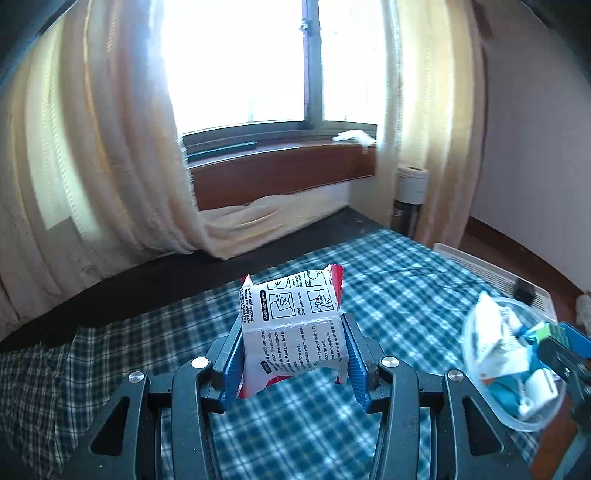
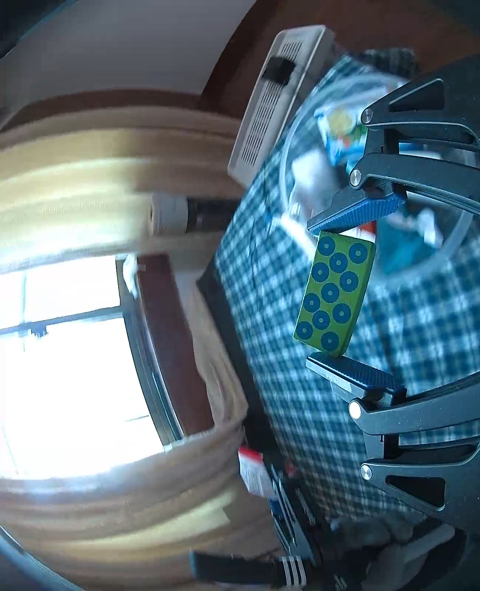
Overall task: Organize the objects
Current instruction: 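Carry the red-and-white packet and green sponge over to the clear bowl, then lower both items into the bowl and open both grippers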
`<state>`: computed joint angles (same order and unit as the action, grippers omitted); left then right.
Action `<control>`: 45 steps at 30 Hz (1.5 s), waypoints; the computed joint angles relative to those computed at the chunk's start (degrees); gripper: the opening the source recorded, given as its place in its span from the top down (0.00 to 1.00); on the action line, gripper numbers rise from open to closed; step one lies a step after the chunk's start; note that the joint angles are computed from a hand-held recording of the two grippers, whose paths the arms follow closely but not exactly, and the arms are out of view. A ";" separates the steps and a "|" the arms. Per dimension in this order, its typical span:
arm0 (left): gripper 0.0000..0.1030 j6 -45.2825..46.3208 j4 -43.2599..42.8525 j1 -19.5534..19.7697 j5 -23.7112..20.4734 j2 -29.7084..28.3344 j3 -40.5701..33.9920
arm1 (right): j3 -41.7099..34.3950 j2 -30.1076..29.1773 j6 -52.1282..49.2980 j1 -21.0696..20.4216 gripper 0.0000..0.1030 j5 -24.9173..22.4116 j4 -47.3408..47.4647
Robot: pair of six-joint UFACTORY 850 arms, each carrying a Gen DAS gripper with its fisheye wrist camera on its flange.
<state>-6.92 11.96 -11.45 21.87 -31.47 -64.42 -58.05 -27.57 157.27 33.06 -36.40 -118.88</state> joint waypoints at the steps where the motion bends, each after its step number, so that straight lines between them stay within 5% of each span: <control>1: 0.51 -0.96 1.12 -0.20 0.07 0.29 0.28 | 0.53 0.26 -0.25 -0.47 0.36 -0.23 0.77; 15: 0.51 -0.41 1.98 -5.53 -0.80 1.74 2.11 | 5.00 1.19 4.55 -6.25 0.36 1.34 -2.20; 40: 0.51 2.62 -0.48 -10.80 -3.28 1.27 1.43 | 4.47 -0.16 8.83 -9.72 0.35 3.42 -9.89; 45: 0.51 2.15 -0.12 -11.18 -3.85 1.17 1.21 | 4.99 0.19 14.03 -10.55 0.28 3.75 -14.62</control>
